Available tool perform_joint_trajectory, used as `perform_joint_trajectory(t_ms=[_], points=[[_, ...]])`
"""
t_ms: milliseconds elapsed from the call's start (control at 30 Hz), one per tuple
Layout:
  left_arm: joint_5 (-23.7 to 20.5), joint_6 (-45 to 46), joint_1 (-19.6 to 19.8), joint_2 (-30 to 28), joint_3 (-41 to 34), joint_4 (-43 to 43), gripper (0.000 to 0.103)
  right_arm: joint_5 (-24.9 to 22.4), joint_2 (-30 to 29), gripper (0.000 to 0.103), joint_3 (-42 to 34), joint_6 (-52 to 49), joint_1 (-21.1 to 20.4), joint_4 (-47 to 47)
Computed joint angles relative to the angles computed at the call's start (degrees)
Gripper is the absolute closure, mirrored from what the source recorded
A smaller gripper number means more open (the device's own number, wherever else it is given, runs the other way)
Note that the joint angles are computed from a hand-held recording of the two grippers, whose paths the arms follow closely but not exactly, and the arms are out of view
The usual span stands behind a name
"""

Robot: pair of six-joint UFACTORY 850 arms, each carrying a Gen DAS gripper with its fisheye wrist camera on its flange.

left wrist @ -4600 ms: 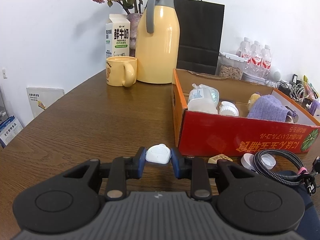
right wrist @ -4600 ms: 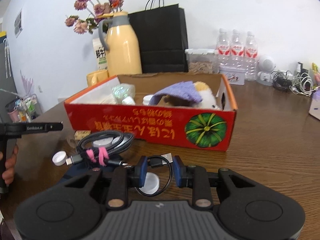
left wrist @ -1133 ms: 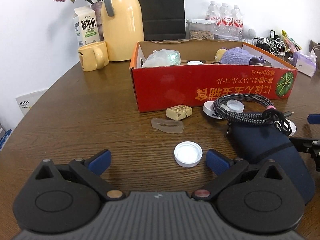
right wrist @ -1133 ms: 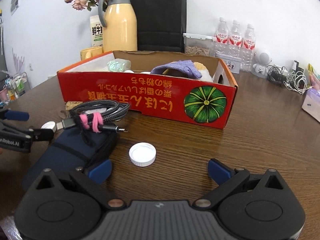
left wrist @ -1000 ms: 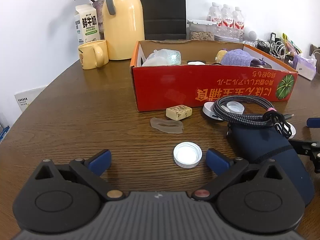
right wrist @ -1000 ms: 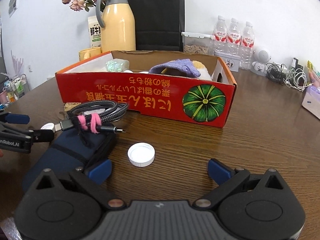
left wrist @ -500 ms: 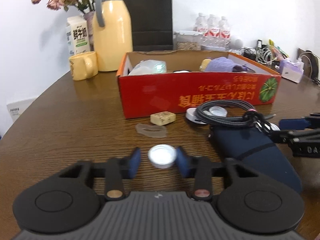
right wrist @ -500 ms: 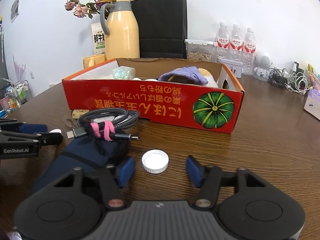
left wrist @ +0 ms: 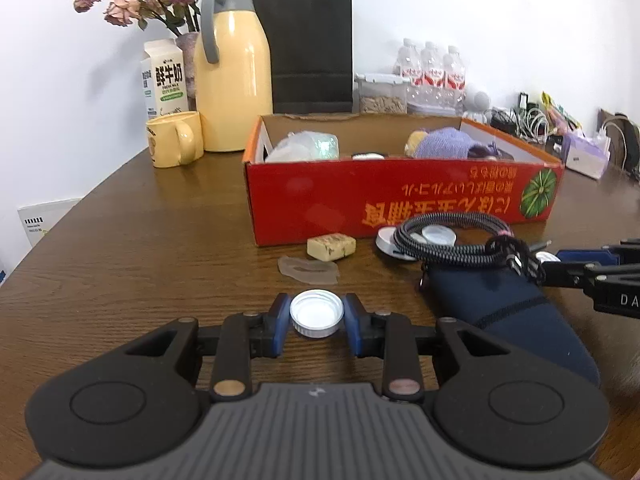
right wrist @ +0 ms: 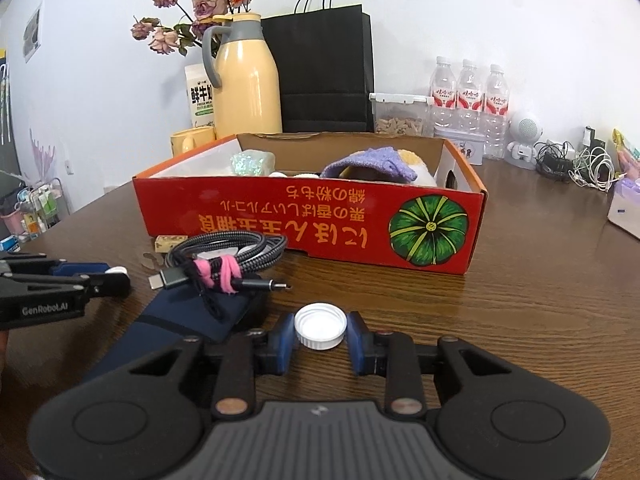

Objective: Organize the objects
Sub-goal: 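Carry the white cap into the box and open the left tool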

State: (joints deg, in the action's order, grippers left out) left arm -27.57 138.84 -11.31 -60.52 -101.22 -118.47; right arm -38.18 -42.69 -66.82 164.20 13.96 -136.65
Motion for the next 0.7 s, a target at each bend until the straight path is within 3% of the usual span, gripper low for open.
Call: perform_joint_trajectory(t_ms=[400, 700], points=[[-5.9, 4.6, -0.1, 2.3, 0.4, -6.3, 0.073, -5.8, 2.8, 0.076, 1.4, -2.5, 0.0, 0.1], [-5.8, -0.6, -2.2, -0.6, -7.5, -6.1, 0.073, -6.8, 1.2, 0.076, -4.9, -3.6, -1.2, -3.0]])
